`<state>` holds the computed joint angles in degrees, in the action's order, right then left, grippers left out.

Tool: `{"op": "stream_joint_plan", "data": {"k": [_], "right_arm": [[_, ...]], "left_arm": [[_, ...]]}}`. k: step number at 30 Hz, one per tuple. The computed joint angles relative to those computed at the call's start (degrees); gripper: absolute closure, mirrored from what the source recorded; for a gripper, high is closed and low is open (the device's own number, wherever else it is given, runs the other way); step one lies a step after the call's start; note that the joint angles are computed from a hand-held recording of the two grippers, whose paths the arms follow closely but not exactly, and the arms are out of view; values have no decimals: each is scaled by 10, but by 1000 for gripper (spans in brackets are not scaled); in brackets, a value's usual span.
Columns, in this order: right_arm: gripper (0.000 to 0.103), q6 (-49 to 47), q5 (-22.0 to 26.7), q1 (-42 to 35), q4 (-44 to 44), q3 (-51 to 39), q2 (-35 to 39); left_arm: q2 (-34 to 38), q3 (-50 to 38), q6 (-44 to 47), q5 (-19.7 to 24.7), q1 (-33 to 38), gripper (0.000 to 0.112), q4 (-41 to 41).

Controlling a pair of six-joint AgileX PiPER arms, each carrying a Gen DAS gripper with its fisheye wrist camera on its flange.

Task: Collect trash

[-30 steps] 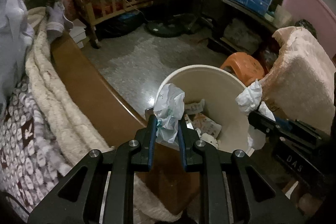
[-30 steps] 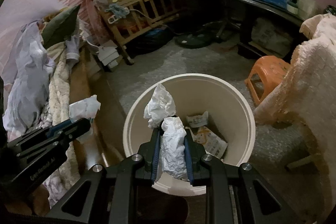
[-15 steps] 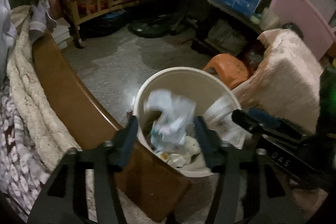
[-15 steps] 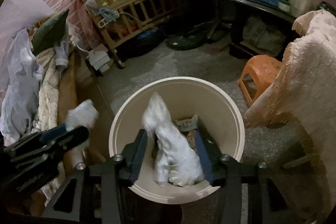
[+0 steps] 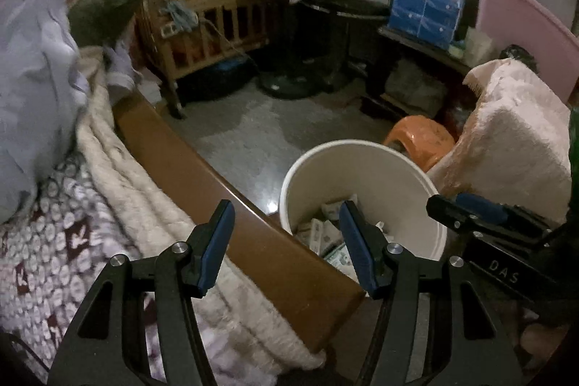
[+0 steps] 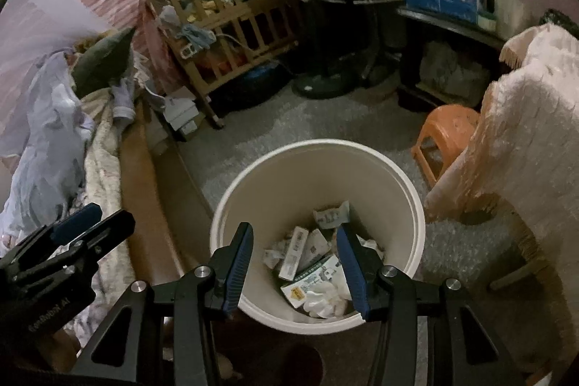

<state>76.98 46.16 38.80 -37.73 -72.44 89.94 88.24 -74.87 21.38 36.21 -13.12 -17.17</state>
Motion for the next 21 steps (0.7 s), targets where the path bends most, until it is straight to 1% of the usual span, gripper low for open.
{"op": "stream_joint_plan", "data": {"k": [5,7,9,13,18,21], "right_arm": [[57,25,49,44,-41,-26,-5],[57,29,64,56,-52,-33,-8],[57,33,92,77,-70,-49,-5],[57,40,129,105,-93,-67,-8],[57,48,162,131,-116,-81,-9],[57,51,180,149,-129,-90,-10]], "left_arm": [[-43,26,4,-8,13,53,8],[-54,30,13,-1,24,53,-2],[-61,29,24,6,36,53,-16],[-87,45,50,11,56,53,-39],[-123,70,55,-5,61,53,-28],[-139,80,67,-7,66,53,-37]]}}
